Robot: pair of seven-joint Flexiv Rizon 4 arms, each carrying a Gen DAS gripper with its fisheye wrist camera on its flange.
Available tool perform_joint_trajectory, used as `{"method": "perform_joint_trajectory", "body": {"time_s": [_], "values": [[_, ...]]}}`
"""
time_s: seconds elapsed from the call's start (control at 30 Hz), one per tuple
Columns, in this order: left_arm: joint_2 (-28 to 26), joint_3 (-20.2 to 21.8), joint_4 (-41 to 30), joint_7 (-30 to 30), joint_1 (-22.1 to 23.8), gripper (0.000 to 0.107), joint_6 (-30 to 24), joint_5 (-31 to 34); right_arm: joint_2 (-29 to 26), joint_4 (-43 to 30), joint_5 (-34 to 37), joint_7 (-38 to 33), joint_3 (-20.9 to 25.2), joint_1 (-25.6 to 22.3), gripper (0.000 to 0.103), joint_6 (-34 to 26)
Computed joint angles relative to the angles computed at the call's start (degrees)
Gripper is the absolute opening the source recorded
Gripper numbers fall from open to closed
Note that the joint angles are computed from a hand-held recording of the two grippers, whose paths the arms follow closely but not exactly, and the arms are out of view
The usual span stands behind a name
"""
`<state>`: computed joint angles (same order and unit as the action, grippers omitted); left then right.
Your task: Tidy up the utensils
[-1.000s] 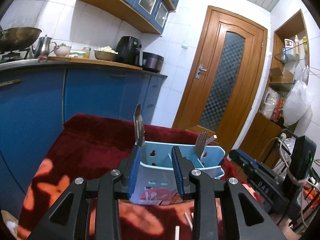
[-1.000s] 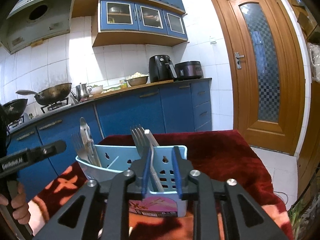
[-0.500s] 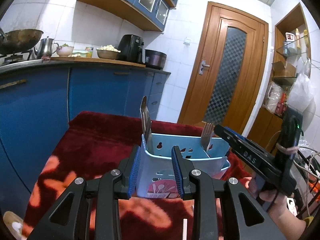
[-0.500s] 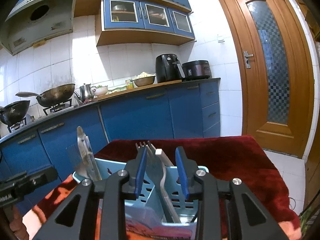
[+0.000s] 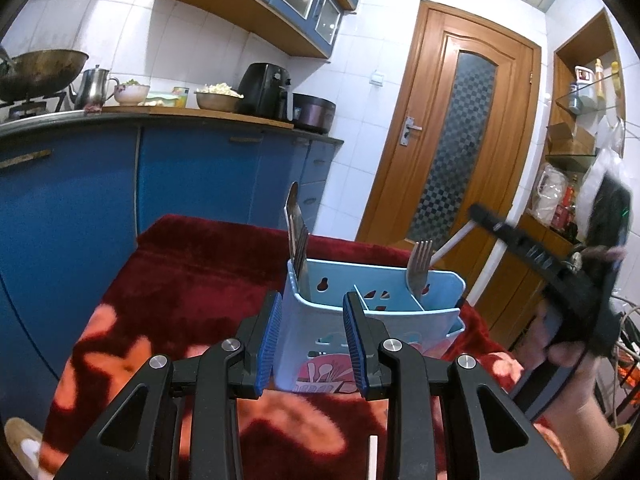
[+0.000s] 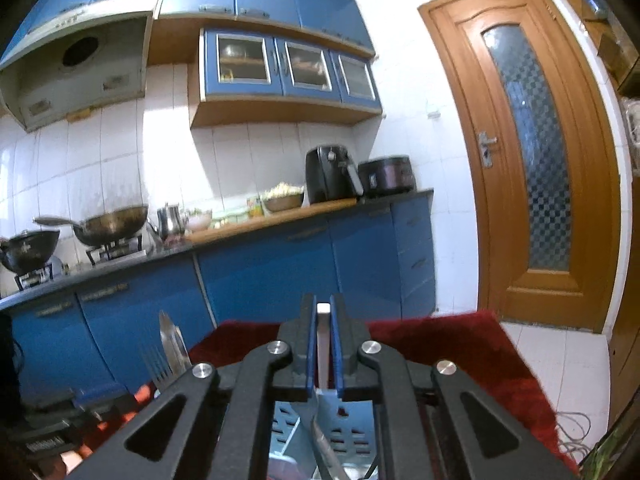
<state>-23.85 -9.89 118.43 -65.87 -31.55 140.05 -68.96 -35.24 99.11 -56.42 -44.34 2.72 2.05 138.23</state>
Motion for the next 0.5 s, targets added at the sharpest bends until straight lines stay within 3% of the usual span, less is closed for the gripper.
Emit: {"method": "perform_joint_trajectory", "body": {"time_s": [0.5], "values": [[0.6, -0.9, 0.3, 0.7, -0.8, 0.032, 1.2, -2.4, 7.3, 5.8, 4.9, -6.9, -0.3, -0.3, 0.008, 0.7]]}}
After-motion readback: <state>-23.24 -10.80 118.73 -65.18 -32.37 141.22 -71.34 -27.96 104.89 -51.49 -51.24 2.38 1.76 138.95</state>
